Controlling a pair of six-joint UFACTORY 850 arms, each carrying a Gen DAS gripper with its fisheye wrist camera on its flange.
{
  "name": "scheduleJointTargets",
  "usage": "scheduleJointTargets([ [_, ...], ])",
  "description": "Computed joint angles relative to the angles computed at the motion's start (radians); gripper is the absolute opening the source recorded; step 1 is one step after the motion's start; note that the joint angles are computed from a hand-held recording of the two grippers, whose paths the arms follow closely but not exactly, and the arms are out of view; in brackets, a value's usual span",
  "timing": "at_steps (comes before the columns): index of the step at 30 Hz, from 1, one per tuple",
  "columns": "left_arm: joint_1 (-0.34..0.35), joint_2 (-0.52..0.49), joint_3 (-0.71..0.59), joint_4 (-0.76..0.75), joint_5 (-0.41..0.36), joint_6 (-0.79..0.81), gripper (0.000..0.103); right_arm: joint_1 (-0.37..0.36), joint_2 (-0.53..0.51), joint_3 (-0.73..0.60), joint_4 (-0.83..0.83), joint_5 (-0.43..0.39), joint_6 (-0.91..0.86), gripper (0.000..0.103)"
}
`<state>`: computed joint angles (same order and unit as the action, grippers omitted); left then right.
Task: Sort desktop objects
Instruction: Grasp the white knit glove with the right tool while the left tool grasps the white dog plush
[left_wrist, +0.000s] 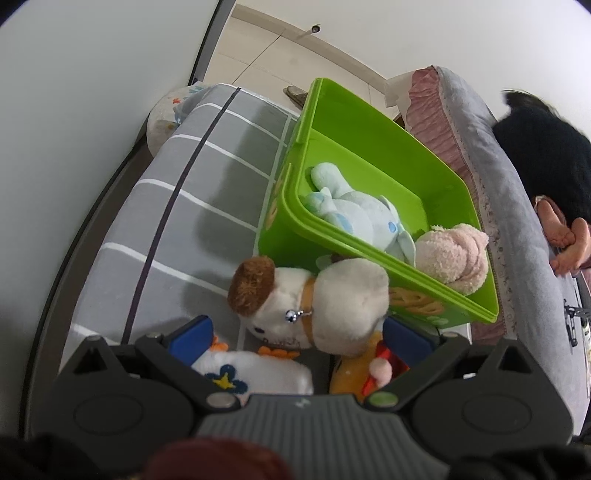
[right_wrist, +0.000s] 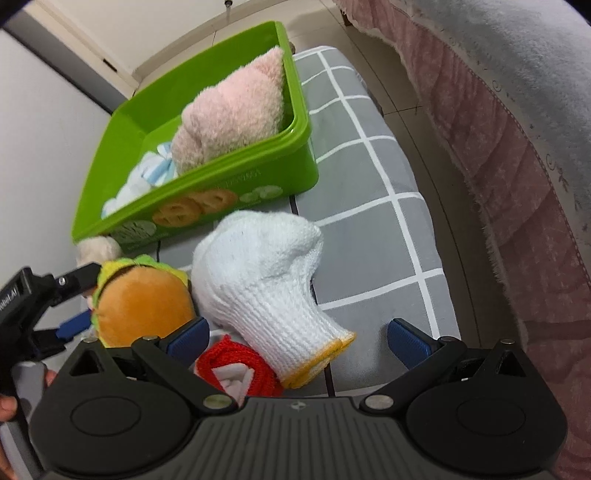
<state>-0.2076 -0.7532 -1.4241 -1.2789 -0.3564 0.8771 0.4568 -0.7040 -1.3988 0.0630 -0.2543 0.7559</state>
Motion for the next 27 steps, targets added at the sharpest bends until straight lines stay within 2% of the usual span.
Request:
scheduleJointTargets([
  [4,-0.003,-0.008,-0.003,-0.022,0.006,0.020,0.095,0.003,-0.017,-0.014,-0.044,-0.005,0.039,0.103],
  [15,0.000,-0.021,-0.005,-0.124,-0.022,0.108,0.083,0.029,-0.055,-0.073,-0.304,-0.055,0.227,0.102],
  [18,0.000,-0.019,-0.003,-0.130,-0.021,0.117,0.081,0.036,-0.062,-0.083,-0.373,-0.059,0.283,0.096],
  [21,0.000,-0.016,0.002,-0.139,-0.019,0.129,0.080,0.038,-0.061,-0.081,-0.389,-0.038,0.289,0.084],
  [23,0.000,-0.015,0.003,-0.143,-0.018,0.135,0.079,0.036,-0.054,-0.072,-0.358,-0.011,0.254,0.068],
  [27,-0.001,-0.014,0.005,-0.144,-0.016,0.135,0.079,0.035,-0.050,-0.069,-0.326,0.004,0.209,0.060],
])
